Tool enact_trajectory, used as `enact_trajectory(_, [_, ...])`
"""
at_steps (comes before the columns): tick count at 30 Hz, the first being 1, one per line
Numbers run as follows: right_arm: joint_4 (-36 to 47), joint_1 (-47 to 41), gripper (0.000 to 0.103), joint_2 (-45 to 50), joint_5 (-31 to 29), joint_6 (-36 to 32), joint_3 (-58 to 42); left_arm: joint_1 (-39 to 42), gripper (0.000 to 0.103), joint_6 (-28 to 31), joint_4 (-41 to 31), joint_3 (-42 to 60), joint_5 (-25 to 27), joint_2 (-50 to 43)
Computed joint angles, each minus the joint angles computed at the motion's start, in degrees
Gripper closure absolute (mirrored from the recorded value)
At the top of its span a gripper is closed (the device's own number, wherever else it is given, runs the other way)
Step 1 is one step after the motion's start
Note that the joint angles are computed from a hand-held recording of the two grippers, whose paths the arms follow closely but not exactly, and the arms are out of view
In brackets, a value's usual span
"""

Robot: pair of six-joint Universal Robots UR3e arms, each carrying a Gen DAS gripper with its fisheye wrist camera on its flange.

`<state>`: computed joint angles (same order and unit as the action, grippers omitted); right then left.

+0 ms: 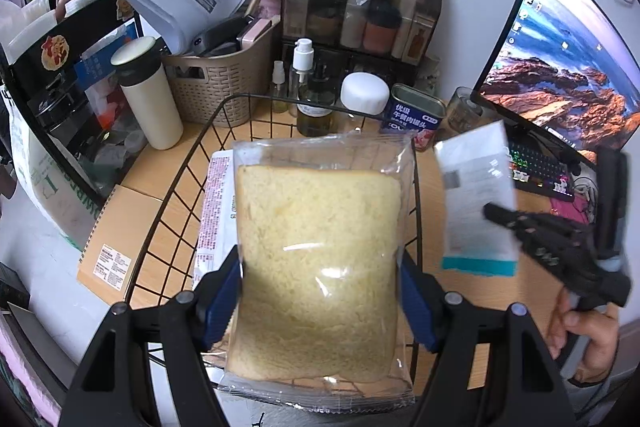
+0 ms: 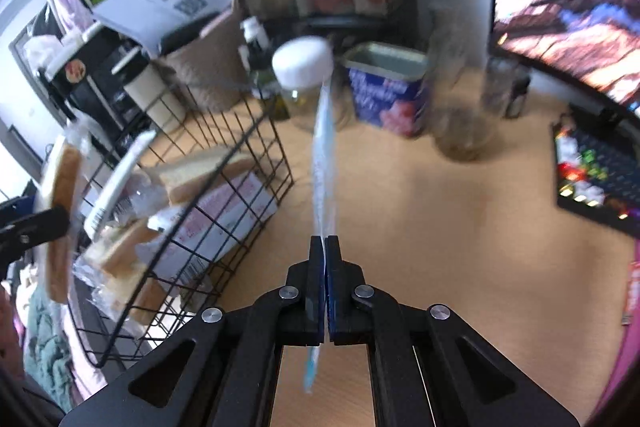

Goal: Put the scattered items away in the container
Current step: 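Carry the bread into the basket with the left tool while the right tool places the white-and-teal bag there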

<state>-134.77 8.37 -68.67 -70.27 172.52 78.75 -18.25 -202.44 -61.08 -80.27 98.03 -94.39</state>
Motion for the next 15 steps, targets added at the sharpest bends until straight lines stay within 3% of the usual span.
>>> enact_trajectory(7, [-0.1,2.0,0.1,-8.8,-0.1,-1.3,0.0,0.8,0.027,-0.4,0.8,-1.7,0.8,2.4])
enact_trajectory(15, [2.9,12.3,0.1,-1.5,-1.6,-0.2,-15.1,4.9,0.027,1.1,2.5,-4.4,0.6,5.3])
